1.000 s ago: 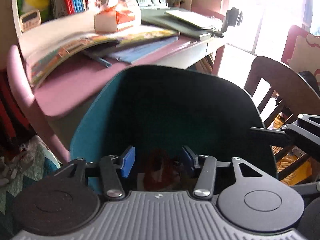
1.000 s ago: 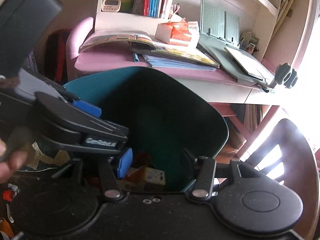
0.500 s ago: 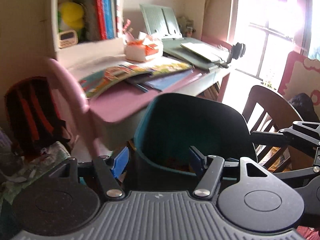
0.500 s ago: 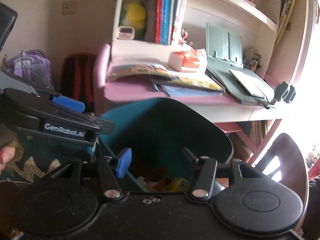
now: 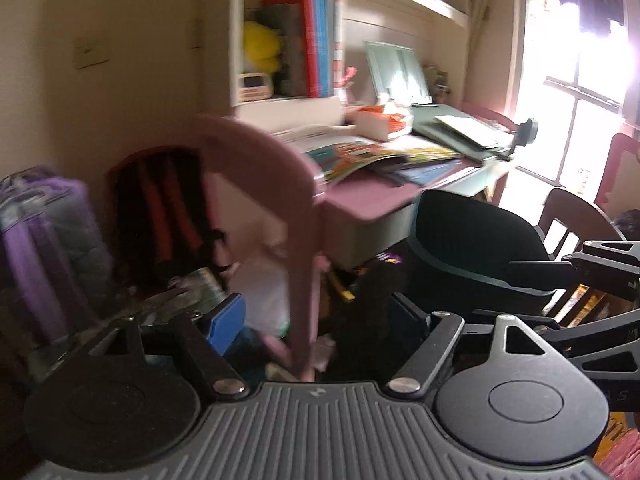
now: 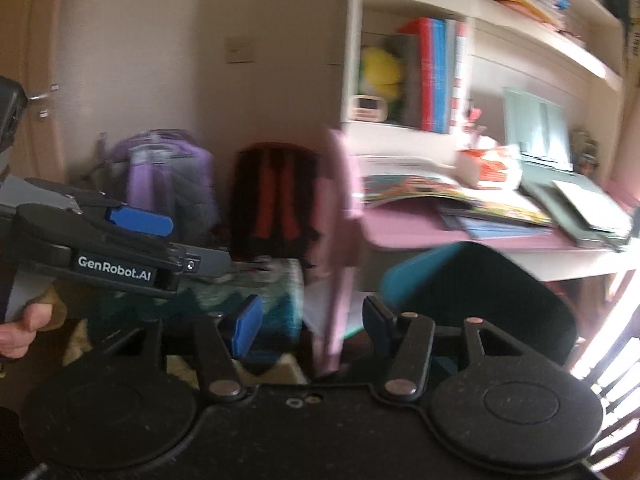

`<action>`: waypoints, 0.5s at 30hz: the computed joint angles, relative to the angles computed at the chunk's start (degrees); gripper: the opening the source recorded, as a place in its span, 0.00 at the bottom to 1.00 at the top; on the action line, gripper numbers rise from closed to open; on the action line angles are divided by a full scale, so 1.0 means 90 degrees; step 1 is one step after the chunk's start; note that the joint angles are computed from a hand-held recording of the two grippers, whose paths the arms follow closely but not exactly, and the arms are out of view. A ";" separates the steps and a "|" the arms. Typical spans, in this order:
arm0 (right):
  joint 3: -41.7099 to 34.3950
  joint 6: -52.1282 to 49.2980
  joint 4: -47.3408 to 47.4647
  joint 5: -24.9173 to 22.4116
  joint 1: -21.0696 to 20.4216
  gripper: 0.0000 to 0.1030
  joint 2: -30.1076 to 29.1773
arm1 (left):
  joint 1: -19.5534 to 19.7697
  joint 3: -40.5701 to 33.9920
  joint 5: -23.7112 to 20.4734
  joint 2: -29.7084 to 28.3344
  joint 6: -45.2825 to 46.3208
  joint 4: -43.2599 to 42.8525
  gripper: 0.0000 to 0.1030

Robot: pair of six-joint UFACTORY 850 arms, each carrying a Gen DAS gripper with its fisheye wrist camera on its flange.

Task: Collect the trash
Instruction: 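Swing both empty tools back toward the trash pile under the chair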

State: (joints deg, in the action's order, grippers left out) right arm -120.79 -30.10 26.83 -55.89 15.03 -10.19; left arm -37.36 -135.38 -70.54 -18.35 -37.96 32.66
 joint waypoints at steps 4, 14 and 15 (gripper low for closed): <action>0.0252 -0.0063 0.0094 0.0003 0.0473 0.54 0.0052 | 0.0183 0.1645 0.0247 0.1121 -0.0446 0.0123 0.76; 0.0856 0.0136 0.0115 0.0217 0.1657 0.54 -0.0083 | 0.0991 0.4443 0.0624 0.3129 -0.1051 -0.0030 0.79; 0.0907 0.0143 0.0106 0.0254 0.1763 0.54 -0.0116 | 0.1107 0.4679 0.0663 0.3291 -0.1057 -0.0078 0.79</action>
